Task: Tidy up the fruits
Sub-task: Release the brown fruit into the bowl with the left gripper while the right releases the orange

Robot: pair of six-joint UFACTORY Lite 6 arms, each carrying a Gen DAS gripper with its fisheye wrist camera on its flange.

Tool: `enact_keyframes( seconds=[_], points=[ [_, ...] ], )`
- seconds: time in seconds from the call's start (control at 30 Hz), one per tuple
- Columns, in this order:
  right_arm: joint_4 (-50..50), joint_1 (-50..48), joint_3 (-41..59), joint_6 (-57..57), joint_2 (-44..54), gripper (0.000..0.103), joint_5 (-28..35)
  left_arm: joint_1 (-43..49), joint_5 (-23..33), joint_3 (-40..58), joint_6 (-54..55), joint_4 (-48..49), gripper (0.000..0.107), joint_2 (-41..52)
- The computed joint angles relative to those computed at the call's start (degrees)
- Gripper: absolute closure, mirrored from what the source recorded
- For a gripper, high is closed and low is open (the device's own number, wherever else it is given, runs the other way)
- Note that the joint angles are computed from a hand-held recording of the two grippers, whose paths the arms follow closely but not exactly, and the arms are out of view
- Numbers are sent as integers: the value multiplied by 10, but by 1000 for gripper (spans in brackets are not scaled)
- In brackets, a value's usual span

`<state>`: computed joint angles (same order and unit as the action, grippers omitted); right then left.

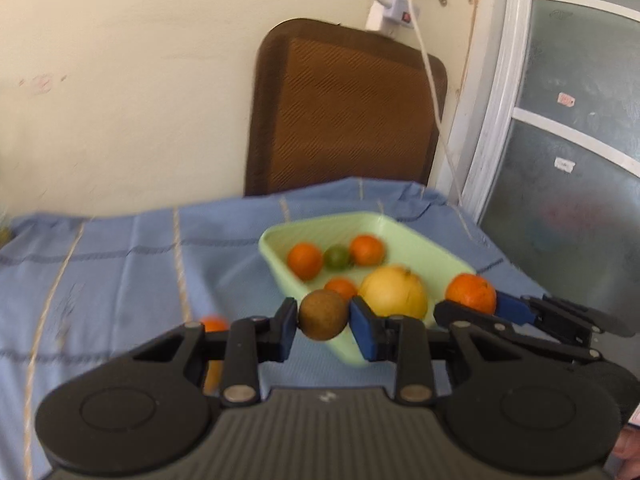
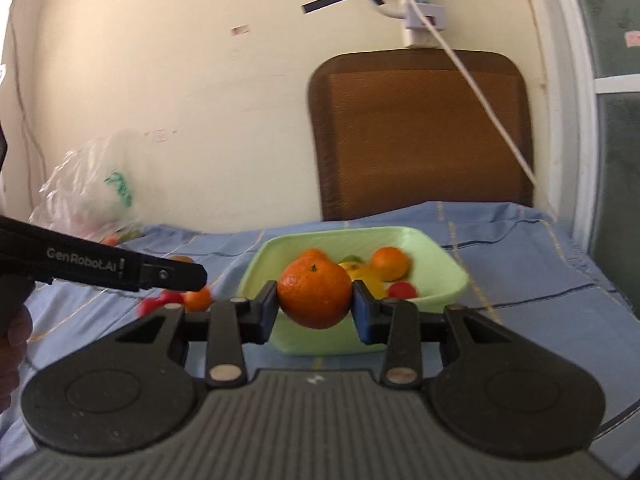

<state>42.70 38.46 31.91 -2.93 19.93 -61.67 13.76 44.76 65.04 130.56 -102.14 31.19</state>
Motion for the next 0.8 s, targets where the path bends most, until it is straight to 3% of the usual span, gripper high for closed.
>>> enact_keyframes(
  seconds=[0.2,0.4,0.6,0.7,0.8],
  points=[
    [-57,-99,27,0,40,62,4,-88,-68,128,-72,-20,78,90],
    [-67,-98,24,10,48,61,0,-119,-105,218,-158,19,78,157],
    [-88,-110,13,41,41,56,-11,-108,-90,179,-127,-18,67,128],
    [-121,-127,0,86,36,56,-20,-67,-48,141,-137,-16,67,93],
    [-127,-129,-10,107,33,56,-33,2,-2,53,-72,-59,67,37]
  ],
)
